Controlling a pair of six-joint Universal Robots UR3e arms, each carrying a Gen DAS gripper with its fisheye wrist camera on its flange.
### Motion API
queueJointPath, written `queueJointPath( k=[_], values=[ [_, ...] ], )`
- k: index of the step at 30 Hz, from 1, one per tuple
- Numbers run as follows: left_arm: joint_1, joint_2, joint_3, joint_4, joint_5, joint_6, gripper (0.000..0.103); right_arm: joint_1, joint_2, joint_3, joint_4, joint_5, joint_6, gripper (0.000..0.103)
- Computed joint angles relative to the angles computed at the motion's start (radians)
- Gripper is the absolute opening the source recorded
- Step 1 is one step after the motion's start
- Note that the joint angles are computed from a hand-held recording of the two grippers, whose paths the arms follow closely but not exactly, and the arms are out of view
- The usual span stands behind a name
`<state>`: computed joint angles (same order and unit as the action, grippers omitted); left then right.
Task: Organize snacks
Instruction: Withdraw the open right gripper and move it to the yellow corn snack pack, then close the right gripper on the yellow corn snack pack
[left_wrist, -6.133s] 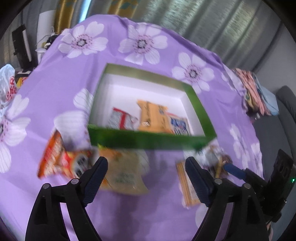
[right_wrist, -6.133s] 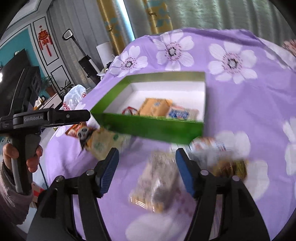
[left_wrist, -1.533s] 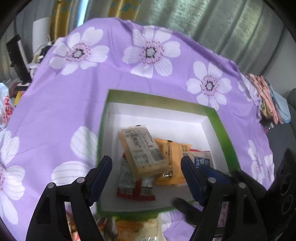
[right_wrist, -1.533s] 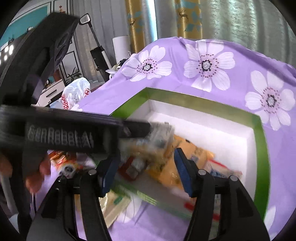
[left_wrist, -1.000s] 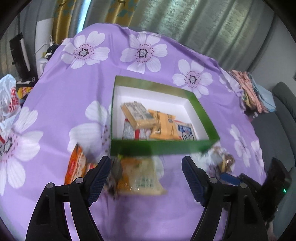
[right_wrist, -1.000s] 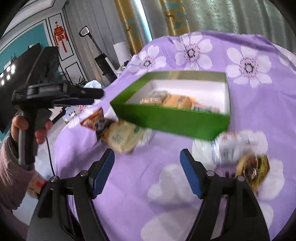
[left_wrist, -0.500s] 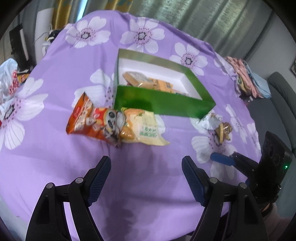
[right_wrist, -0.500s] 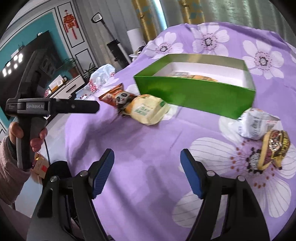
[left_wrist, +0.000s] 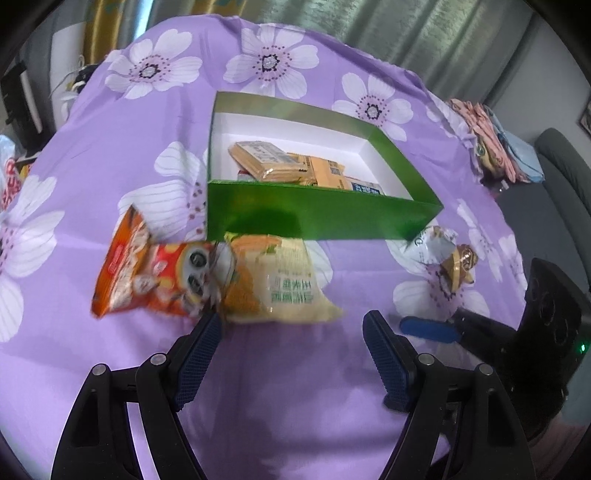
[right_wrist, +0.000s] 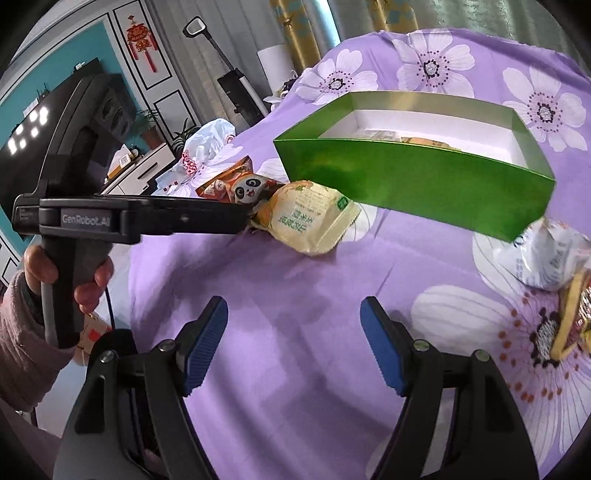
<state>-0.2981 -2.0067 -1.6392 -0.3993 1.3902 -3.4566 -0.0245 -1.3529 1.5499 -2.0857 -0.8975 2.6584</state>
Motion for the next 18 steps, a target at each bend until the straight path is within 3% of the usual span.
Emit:
queueJointPath(
  k=[10,18],
  values=[
    [0.001,-0.165,0.268,-0.190,0.025,0.046,0.079,0.061,0.181,-0.160,-0.048,-0.008,0.066,0.075],
    [0.037,-0.208,0.304,-0.213,-0.043,-0.032,0.078,0.090,0.325,-0.349,0.037,0.008,0.111,0.075]
  ],
)
